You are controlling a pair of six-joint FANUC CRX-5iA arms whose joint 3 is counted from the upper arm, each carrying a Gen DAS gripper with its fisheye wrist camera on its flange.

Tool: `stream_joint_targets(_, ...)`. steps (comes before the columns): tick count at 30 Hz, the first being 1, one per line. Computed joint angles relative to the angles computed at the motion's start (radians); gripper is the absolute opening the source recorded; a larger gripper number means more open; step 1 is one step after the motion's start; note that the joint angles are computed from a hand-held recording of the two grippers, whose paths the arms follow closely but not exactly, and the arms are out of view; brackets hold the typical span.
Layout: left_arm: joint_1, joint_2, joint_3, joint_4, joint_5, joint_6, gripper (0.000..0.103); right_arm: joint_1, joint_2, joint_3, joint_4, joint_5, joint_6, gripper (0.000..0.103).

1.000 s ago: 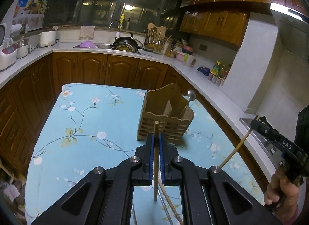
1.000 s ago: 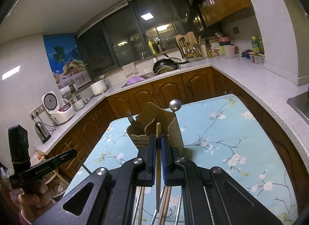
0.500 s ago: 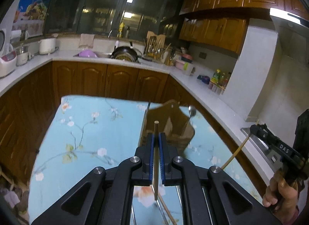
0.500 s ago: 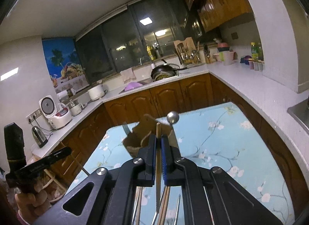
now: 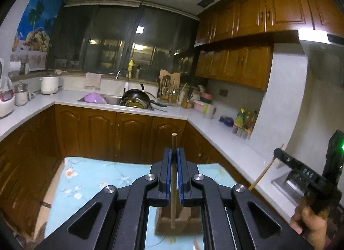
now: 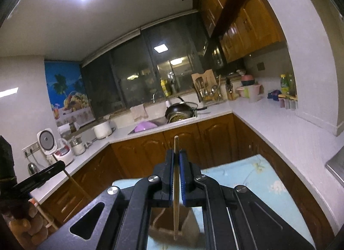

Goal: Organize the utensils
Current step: 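Lift the wooden chopsticks and carry them above the wooden holder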

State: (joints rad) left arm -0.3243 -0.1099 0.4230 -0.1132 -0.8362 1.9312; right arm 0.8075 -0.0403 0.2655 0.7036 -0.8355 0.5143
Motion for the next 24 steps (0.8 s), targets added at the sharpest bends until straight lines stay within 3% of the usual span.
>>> stream_joint_targets(4, 0.013, 0.036, -0.016, -0.014, 0.065, 0.032, 0.003, -0.034, 0.048, 0.033, -0.019, 0.023, 0.004, 0.005)
stream_joint_targets(10, 0.006, 0.097, -0.035, -0.053, 0.059, 0.094, 0.003, -0.051, 0.062, -0.018, -0.040, 0.051, -0.016, 0.005)
stream_joint_targets(14, 0.020, 0.118, -0.092, -0.023, 0.076, 0.115, 0.003, -0.049, 0.058, -0.066, -0.077, 0.057, -0.020, 0.005)
stream_joint_targets(24, 0.058, 0.168, -0.076, 0.055, 0.071, 0.054, 0.004, -0.046, 0.067, -0.079, -0.152, 0.026, 0.016, 0.006)
